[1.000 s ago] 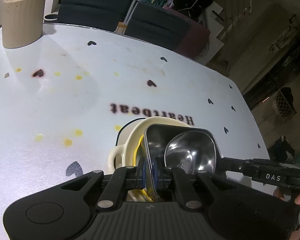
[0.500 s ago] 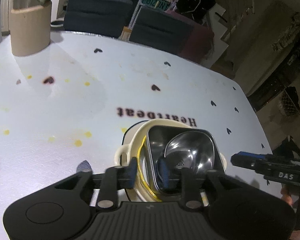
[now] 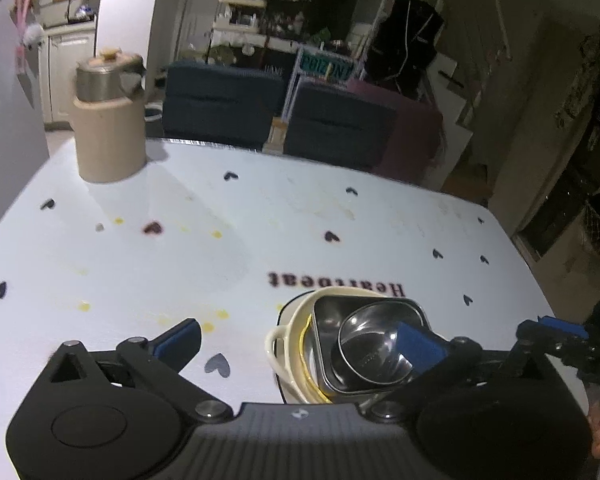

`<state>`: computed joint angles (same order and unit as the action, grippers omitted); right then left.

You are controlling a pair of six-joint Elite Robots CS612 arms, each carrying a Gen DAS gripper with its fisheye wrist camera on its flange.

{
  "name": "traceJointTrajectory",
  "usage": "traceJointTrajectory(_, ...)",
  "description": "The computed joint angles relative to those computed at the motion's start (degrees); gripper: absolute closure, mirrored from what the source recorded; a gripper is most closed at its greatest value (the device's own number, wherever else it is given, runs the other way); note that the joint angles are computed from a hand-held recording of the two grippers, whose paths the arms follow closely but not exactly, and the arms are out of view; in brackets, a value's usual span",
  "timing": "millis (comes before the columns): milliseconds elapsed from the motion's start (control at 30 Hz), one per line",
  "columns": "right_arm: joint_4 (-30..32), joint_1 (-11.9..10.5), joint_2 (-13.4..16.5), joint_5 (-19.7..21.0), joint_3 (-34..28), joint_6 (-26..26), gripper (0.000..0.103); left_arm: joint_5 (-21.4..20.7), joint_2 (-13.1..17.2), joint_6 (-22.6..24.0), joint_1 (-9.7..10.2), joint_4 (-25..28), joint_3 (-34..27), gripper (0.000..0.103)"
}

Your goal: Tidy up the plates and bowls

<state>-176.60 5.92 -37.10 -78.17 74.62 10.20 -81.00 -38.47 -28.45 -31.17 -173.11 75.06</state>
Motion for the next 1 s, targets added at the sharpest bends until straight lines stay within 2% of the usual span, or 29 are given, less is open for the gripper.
traceJointTrajectory(67,-2.2,0.2,-0.7,-1.0,1.3,0.2,0.007,1.8,-1.0,0.5,-0.47,-1.7,1.7,0.0)
traceJointTrajectory(167,-6.3,0.4,-1.9,-1.8,3.8,0.5,0.0,4.5,-2.2,1.6,-1.24,-5.2,3.9,0.0)
traceJointTrajectory(467,-16.0,1.4,-4.1,-4.9,9.8,0.9,0.0,9.7,-4.8,4.5,-3.96,-14.5,10.7,0.0)
traceJointTrajectory(633,-20.0,2.0,-4.7,-7.7,12.8,0.6,0.0,12.3,-5.1,5.6,-5.15,-18.0,13.4,0.0)
traceJointTrajectory(767,-22.8,2.5,-4.6,-10.1,14.2,0.5,0.0,15.9,-4.9,4.4,-6.2,-19.7,15.2,0.0)
traceJointTrajectory(1000,-26.1,2.9,-4.0,-12.2,15.9,0.3,0.0,18.0,-4.3,6.1,-7.29,-21.5,16.7,0.0)
